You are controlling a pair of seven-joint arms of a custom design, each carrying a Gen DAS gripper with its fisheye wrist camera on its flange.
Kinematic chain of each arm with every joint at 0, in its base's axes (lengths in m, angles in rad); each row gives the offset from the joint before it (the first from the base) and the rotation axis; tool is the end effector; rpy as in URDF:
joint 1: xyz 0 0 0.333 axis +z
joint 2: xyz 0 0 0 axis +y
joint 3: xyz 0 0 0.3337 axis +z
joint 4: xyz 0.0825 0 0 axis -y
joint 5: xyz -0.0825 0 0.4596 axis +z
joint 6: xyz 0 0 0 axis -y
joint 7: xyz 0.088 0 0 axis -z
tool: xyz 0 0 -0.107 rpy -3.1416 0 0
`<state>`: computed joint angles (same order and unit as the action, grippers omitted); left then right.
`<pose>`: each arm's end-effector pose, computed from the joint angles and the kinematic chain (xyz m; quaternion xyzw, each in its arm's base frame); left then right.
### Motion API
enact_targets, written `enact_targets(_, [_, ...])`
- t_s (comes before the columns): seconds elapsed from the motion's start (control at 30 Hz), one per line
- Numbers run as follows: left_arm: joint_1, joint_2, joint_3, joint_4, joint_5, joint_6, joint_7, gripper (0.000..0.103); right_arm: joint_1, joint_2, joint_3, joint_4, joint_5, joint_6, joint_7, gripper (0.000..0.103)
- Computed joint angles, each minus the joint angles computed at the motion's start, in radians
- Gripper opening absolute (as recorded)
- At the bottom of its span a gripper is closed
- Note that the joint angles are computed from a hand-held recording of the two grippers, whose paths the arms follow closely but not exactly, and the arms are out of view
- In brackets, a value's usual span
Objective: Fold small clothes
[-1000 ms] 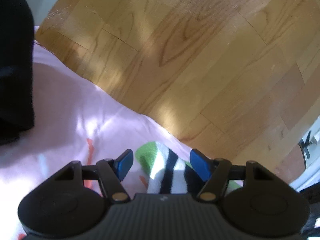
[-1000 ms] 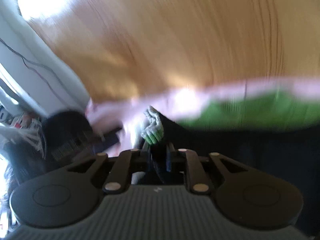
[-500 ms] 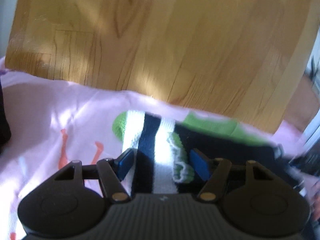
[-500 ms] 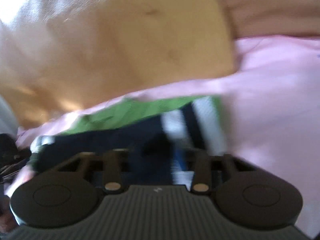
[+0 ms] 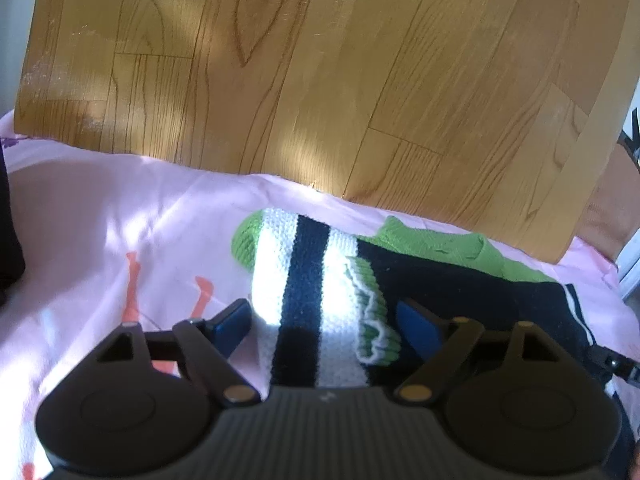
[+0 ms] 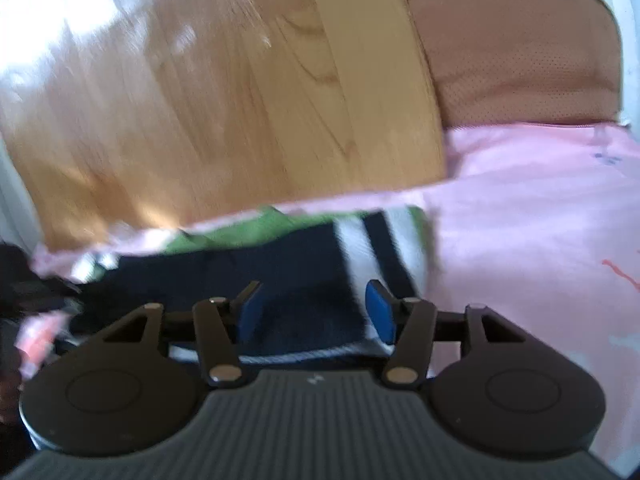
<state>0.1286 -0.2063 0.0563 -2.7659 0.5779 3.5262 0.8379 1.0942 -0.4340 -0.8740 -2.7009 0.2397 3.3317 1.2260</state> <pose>0.4600 0.0179 0.3393 -0.7137 0.5389 -0.3786 0.2387 0.4819 0.0880 0.3807 -0.6888 0.5668 -0.1850 0.4124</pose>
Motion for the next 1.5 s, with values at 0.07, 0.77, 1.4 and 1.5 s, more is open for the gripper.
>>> enact_targets(0.07, [0.005, -0.002, -0.011, -0.002, -0.016, -0.004, 0.014, 0.083, -0.044, 0.062, 0.042, 0.028, 0.077, -0.004, 0.065, 0.060])
enact_targets(0.77, [-0.003, 0.006, -0.001, 0.002, -0.003, -0.002, 0.002, 0.087, 0.072, 0.037, -0.157, 0.000, -0.141, 0.156, 0.357, 0.069])
enact_targets(1.4, [-0.004, 0.008, -0.003, 0.006, 0.003, -0.010, 0.003, 0.092, 0.004, 0.087, -0.128, 0.025, -0.321, 0.073, 0.546, 0.072])
enact_targets(1.5, [-0.004, 0.008, -0.003, 0.006, 0.003, -0.010, 0.003, 0.092, -0.083, 0.138, -0.012, 0.032, -0.271, 0.064, 0.513, 0.072])
